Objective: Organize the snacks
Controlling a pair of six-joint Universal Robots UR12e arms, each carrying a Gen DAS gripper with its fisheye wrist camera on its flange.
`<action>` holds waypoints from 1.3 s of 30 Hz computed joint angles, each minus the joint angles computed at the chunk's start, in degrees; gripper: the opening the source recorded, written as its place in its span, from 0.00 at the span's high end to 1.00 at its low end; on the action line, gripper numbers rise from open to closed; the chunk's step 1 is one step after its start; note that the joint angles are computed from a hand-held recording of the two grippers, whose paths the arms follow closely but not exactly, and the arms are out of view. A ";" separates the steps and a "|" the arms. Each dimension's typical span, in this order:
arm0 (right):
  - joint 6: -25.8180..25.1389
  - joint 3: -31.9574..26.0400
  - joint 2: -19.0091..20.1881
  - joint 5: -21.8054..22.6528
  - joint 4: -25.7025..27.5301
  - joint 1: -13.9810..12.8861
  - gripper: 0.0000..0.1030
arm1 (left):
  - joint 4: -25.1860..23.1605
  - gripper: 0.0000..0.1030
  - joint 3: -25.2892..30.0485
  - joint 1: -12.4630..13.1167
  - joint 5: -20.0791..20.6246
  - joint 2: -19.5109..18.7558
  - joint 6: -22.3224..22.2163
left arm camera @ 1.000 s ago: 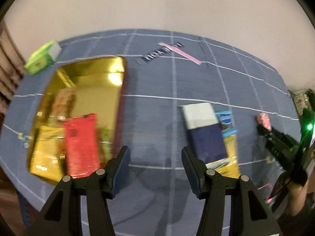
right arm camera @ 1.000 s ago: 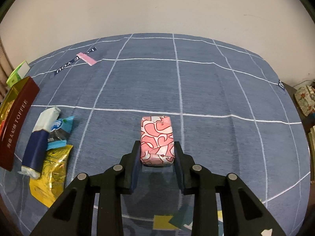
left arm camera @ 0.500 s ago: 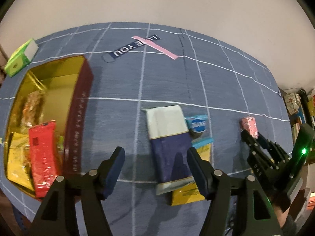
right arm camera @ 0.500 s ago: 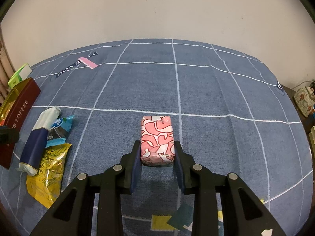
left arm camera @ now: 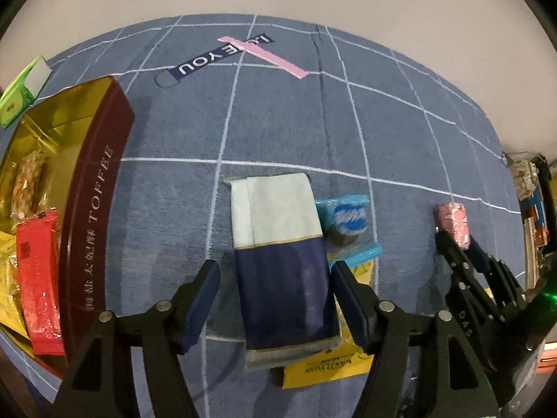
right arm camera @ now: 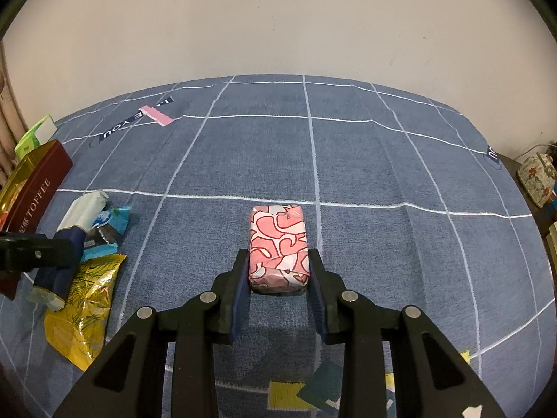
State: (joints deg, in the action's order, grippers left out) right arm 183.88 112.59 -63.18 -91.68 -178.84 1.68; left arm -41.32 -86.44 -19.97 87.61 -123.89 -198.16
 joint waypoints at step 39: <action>0.07 -0.06 0.14 -0.38 -0.09 0.12 0.71 | 4.81 0.51 -2.68 0.16 6.15 0.11 6.75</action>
